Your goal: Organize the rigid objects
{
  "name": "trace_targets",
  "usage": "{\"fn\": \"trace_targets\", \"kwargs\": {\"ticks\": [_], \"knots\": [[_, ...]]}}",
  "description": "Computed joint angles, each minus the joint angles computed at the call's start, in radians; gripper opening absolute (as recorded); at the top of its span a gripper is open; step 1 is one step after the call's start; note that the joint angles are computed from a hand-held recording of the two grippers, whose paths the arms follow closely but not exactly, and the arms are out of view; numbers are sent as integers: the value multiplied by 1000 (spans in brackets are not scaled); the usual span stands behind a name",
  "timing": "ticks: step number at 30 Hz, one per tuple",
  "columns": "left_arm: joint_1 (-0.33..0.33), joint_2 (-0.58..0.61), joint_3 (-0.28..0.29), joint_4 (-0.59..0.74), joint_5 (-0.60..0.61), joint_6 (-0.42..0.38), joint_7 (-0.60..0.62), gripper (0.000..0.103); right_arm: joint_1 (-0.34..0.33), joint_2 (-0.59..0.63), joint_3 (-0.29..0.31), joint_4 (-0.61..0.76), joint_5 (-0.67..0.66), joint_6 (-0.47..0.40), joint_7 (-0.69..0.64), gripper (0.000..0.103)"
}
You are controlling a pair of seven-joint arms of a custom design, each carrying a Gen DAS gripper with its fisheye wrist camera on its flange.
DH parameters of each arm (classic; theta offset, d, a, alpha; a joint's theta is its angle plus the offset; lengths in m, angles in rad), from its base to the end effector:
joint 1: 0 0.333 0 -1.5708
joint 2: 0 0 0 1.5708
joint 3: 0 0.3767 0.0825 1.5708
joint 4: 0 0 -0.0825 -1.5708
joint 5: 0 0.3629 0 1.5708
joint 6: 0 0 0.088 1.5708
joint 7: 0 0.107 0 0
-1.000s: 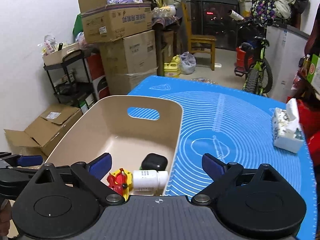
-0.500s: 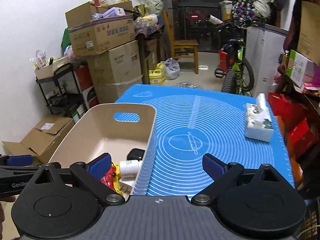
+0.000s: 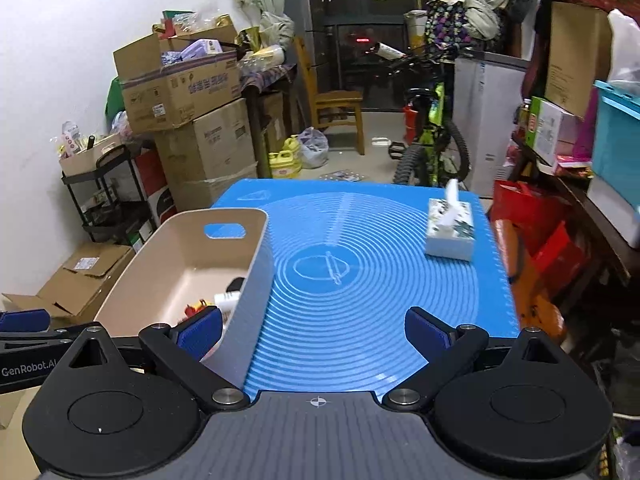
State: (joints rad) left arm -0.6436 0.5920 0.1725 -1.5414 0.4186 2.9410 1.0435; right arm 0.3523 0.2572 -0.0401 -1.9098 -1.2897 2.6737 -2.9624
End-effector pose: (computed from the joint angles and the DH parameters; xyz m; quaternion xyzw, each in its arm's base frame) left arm 0.6517 -0.4005 0.4628 -0.5071 0.7571 -0.3215 0.2573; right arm 0.5982 0.2260 0.4717 -0.5031 0.7395 -0.3405 0.2899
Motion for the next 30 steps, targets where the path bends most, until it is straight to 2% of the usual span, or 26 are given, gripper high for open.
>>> {"fn": "trace_targets", "kwargs": {"ticks": [12, 15, 17, 23, 28, 30], "knots": [[-192, -89, 188, -226, 116, 145, -184, 69, -6, -168, 74, -232, -110, -64, 160, 97], [-276, -93, 280, -278, 132, 197, -225, 69, 0, -189, 98, -269, -144, -95, 203, 97], [-334, -89, 344, -309, 122, 232, -240, 69, 2, -200, 110, -291, -165, -107, 239, 97], [-468, -68, 488, -396, 55, 318, -244, 69, 15, -215, 136, -342, -210, -144, 319, 97], [-561, -29, 586, -443, -13, 371, -211, 69, 35, -204, 152, -364, -243, -199, 368, 97], [-561, -23, 585, -455, -39, 388, -191, 69, 41, -202, 154, -377, -278, -199, 414, 97]]}}
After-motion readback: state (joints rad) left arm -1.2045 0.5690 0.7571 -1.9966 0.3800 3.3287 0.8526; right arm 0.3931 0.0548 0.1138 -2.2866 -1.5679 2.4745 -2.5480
